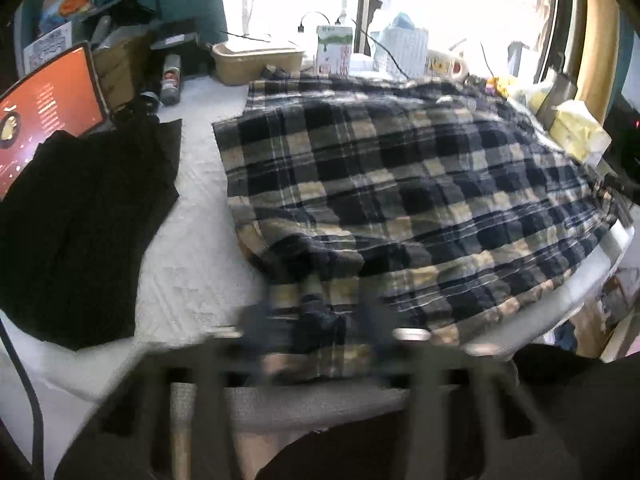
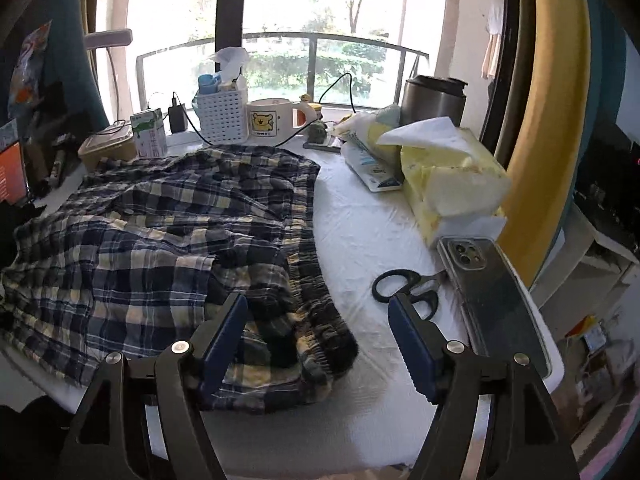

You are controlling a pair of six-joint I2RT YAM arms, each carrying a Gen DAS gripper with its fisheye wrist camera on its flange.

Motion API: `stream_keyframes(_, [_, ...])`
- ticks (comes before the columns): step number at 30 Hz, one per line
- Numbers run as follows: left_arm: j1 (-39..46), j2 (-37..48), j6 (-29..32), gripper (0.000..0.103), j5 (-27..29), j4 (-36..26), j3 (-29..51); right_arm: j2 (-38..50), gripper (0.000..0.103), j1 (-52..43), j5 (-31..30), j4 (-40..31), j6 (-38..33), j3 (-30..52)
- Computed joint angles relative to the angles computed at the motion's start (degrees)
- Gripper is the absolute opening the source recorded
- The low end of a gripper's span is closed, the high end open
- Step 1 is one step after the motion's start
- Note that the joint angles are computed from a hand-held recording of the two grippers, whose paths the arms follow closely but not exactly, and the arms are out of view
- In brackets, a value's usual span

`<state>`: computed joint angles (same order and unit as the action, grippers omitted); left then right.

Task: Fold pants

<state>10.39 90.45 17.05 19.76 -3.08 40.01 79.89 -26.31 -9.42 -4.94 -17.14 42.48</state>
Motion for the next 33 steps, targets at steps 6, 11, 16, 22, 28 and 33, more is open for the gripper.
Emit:
stream_keyframes(6, [4.2,-2.2,3.6,0.009,5.2,-9.3,1.0,0.2,0.075,0.4,0.3,0.9,-0.3,-0.9])
stream_keyframes(11, [10.6,-2.4,6.6,0.011,11.0,-18.7,4.7,2.1,0.075,-0.5,-0.2,1.2,0.0,0.0])
stream_keyframes(16, [15.0,-0.7,-0.1,0.073,13.8,-15.8,11.6,5.3,0.075,0.9,1.0,0.1,-2.2,5.2])
stream_keyframes(22, [9.7,12.7,-5.0,0.073,8.3,-12.9,27.5,12.3,0.075,2.2,-0.5,-3.3,-1.7,17.3])
stream_keyframes(28, [1.8,27.9,-1.1,0.073,3.0,-19.9,46.6,19.5,0.075,5.3,0.3,-6.3,-1.5,26.1])
stream_keyframes(33, [-0.2,37.2,-0.8,0.073,1.3,-28.3,59.3,29.1,0.075,6.5,0.5,-14.0,-3.8,37.2])
